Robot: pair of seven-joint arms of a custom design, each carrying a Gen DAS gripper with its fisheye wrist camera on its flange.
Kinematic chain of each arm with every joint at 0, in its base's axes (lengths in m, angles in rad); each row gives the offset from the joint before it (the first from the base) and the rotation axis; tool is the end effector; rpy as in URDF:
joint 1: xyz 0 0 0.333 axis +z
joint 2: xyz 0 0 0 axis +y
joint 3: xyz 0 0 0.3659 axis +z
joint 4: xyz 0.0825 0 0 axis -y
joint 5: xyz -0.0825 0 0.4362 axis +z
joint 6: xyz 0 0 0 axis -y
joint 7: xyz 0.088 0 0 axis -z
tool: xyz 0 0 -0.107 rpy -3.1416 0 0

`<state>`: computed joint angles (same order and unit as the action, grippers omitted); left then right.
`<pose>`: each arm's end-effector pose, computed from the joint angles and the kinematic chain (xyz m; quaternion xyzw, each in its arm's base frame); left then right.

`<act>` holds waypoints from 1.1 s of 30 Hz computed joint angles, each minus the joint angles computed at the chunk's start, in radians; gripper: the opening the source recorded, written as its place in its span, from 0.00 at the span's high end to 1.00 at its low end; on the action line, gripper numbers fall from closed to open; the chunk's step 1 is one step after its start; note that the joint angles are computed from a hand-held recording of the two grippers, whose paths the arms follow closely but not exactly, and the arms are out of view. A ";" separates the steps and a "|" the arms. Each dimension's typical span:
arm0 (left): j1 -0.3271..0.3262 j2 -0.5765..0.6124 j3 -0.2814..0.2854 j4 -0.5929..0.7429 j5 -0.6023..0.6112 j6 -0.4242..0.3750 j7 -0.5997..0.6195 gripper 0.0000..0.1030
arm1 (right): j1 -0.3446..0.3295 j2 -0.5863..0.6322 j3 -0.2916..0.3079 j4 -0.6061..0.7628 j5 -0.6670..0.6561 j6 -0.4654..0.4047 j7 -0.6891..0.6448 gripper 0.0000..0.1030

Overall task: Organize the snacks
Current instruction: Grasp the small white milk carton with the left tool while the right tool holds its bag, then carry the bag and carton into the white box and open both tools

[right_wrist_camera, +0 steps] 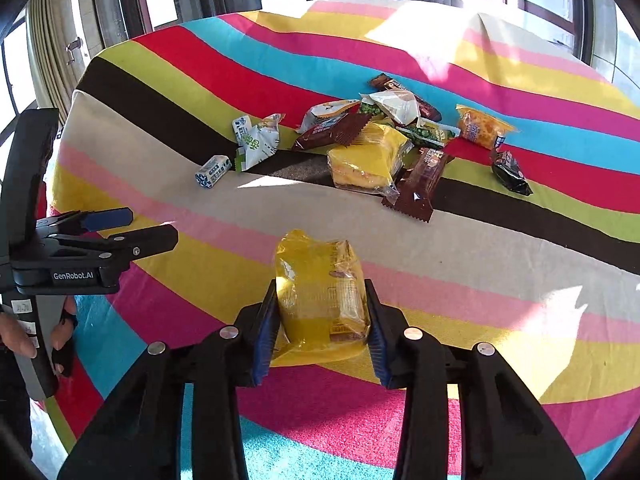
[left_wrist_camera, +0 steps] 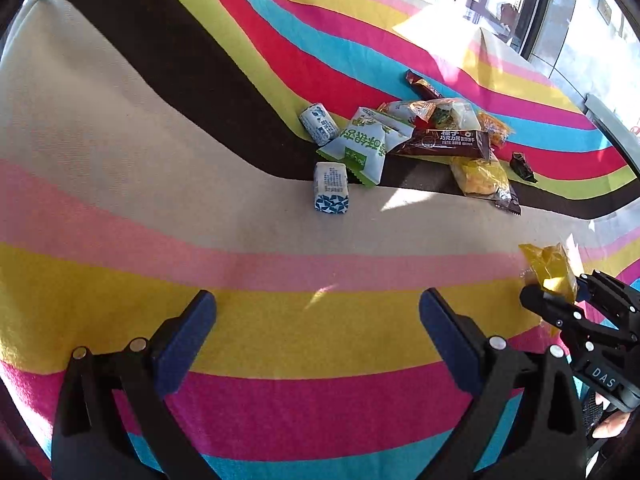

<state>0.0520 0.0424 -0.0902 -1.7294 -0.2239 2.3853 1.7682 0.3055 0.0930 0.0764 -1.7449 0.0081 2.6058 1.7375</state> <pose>0.6748 -0.0266 0.6524 -0.6295 0.7098 -0.2703 0.1639 0.6470 0.2571 0.6384 -0.7197 0.5844 -0.1777 0.3300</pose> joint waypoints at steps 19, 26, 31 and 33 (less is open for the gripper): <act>0.053 0.164 -0.074 0.230 -0.168 -0.135 0.366 0.79 | -0.021 0.002 0.005 -0.002 0.166 0.004 -0.066 0.61; -0.007 -0.062 -0.044 -0.064 -0.258 0.006 0.375 0.79 | -0.020 0.003 0.005 -0.005 0.173 0.009 -0.067 0.62; -0.055 -0.148 -0.018 -0.165 -0.241 0.022 0.330 0.79 | -0.016 0.001 0.003 -0.005 0.146 0.010 -0.051 0.63; -0.070 -0.178 -0.002 -0.196 -0.272 0.021 0.337 0.79 | -0.015 -0.020 0.003 -0.029 0.140 0.030 -0.046 0.63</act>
<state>-0.0175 -0.1353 -0.0921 -1.9254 -0.4960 2.4063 2.1050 0.2901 0.0734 0.0790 -1.7744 0.1480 2.6360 1.6919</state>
